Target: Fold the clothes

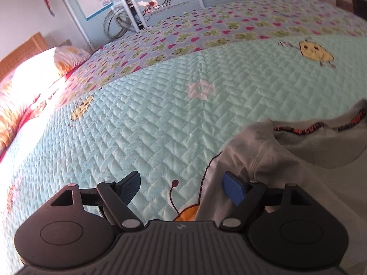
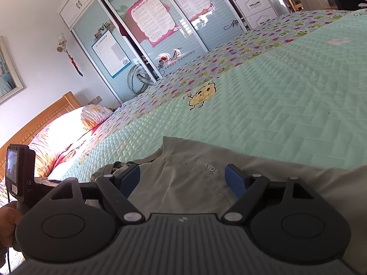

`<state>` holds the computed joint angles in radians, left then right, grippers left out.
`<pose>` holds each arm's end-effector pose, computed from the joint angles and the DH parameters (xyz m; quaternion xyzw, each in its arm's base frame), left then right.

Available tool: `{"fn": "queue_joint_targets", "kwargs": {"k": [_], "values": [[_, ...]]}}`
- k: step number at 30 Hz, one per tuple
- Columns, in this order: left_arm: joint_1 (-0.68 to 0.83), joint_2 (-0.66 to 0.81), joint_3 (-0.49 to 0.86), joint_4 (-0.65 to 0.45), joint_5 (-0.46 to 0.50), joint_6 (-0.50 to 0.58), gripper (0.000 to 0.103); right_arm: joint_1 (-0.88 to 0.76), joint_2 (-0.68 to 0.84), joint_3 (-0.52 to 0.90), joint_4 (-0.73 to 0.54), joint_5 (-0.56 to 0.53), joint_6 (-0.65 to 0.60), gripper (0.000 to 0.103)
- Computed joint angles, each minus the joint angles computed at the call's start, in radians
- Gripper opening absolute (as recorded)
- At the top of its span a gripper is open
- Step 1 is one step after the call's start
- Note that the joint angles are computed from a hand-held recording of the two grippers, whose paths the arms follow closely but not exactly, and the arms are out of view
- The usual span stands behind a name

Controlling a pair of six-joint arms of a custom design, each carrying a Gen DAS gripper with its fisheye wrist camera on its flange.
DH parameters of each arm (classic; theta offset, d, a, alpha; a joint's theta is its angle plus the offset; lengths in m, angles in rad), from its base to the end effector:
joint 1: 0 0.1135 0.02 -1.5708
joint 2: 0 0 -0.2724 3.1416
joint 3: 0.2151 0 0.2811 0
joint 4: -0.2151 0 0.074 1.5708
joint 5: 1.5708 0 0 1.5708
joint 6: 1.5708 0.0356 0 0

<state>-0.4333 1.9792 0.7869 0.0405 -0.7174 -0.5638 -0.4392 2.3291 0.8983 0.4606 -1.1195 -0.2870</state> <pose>0.3061 -0.1158 0.0384 -0.1326 0.9092 0.2085 0.3352 0.3355 -0.1222 -0.0262 -0.0951 0.8191 0.3851 0.4145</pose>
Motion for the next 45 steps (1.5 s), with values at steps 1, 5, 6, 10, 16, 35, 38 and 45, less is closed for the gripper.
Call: {"fn": "queue_joint_targets", "kwargs": {"k": [1, 5, 6, 10, 16, 35, 38, 45], "values": [[0.022, -0.051, -0.058, 0.068, 0.046, -0.027, 0.081, 0.0, 0.0, 0.001, -0.002, 0.0, -0.001, 0.082], [0.123, -0.221, -0.247, 0.29, 0.241, -0.114, 0.079, 0.0, -0.001, 0.004, -0.01, 0.001, -0.005, 0.082], [0.146, -0.242, -0.275, 0.325, 0.284, -0.122, 0.079, 0.0, -0.001, 0.004, -0.011, 0.001, -0.005, 0.082], [0.202, -0.207, -0.284, 0.391, 0.437, -0.09, 0.071, 0.001, -0.002, 0.002, -0.009, 0.002, -0.006, 0.082], [0.176, -0.095, -0.227, 0.394, 0.497, -0.038, 0.062, 0.003, -0.002, 0.0, -0.006, 0.006, -0.005, 0.082], [0.115, -0.1, -0.121, 0.205, 0.244, 0.149, 0.003, 0.005, 0.0, 0.0, -0.002, 0.007, -0.004, 0.082], [0.124, -0.033, -0.056, 0.151, 0.176, 0.208, 0.001, 0.004, 0.001, 0.002, -0.006, 0.005, -0.004, 0.082], [0.109, -0.004, 0.006, 0.045, 0.129, 0.143, 0.011, 0.001, 0.001, 0.005, -0.015, 0.001, -0.009, 0.082]]}}
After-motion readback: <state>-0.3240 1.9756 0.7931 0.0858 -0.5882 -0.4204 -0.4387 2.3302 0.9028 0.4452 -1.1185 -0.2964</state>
